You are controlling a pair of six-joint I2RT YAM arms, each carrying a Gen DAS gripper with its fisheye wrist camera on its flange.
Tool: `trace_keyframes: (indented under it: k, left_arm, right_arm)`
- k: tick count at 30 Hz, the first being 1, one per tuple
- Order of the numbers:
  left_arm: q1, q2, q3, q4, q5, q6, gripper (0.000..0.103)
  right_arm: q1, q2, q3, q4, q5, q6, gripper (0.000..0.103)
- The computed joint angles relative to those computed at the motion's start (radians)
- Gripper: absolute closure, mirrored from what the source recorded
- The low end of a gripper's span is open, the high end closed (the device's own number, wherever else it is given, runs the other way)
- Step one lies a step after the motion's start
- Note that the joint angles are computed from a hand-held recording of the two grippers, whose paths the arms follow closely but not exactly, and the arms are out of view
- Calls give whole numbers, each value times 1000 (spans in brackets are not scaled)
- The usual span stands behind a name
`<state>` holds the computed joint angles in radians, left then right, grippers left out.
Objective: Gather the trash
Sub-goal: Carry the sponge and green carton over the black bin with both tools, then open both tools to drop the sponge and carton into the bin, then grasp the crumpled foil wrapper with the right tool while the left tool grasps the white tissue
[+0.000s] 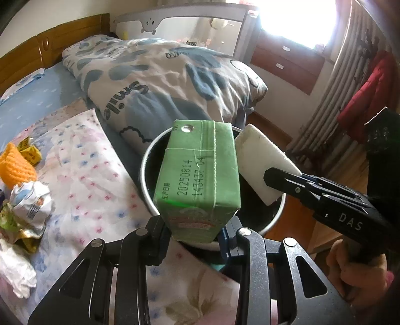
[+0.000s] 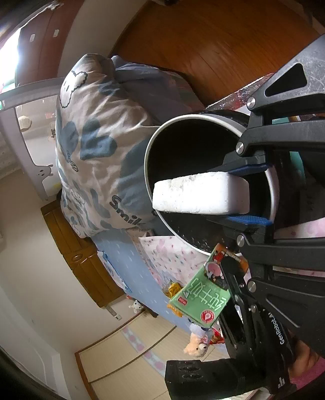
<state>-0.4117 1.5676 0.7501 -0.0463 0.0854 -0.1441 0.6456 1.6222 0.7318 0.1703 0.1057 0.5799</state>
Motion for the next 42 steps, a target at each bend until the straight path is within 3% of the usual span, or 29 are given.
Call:
trace_keyframes:
  k: [10, 15, 17, 21, 28, 42]
  left_arm:
    - [-6, 91, 71, -10, 5, 1, 71]
    - [6, 85, 53, 11, 13, -28, 45]
    - [9, 62, 27, 25, 13, -30, 44]
    - [29, -18, -54, 50, 7, -40, 42]
    - [125, -191, -222, 52, 32, -62, 40]
    - [453, -595, -471, -124, 123, 54, 38]
  right_arm:
    - [-54, 53, 45, -11, -45, -30, 72]
    - [-76, 55, 40, -4, -72, -7, 67]
    - [-79, 48, 27, 15, -75, 1, 54]
    - [-61, 24, 9, 28, -56, 17, 54]
    - [22, 14, -10, 68, -20, 63, 30]
    - [254, 126, 107, 53, 52, 72, 22]
